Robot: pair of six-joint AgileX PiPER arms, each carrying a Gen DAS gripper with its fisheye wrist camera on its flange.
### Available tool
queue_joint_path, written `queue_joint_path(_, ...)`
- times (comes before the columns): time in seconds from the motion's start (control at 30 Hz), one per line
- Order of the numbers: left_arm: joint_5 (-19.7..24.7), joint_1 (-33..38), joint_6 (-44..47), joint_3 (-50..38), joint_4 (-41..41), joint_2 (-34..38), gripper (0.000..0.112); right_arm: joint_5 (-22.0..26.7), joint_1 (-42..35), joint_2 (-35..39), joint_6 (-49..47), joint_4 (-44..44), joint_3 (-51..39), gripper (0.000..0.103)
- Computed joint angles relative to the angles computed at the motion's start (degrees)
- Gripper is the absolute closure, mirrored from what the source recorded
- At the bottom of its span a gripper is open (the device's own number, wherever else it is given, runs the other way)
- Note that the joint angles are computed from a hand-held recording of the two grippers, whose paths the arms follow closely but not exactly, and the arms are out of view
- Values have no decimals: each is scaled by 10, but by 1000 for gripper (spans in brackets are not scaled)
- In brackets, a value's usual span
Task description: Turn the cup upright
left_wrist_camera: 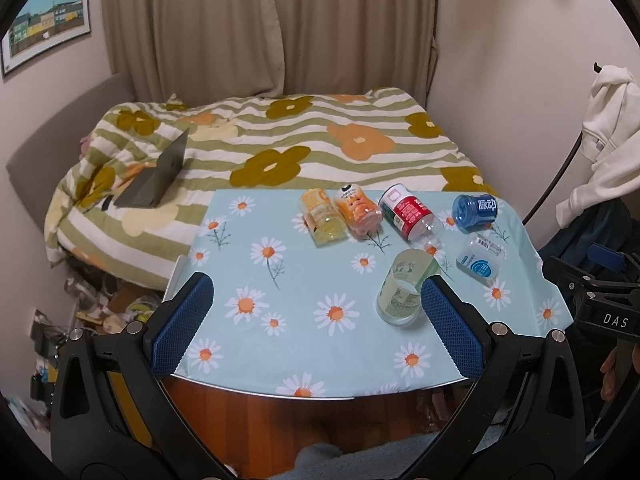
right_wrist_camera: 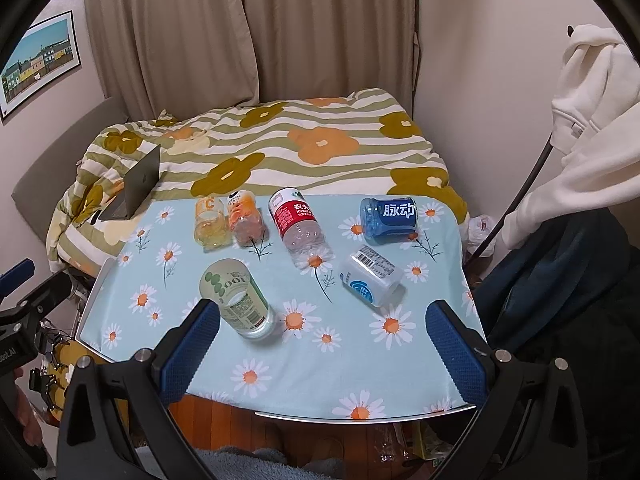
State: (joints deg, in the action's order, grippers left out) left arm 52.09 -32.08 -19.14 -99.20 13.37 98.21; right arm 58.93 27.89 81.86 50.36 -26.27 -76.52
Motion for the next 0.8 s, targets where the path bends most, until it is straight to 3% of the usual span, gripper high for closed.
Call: queue_joint_path(0.8, -2, 5, 6, 8, 5, -11, 9, 8, 1, 5, -5, -5, -17, 0)
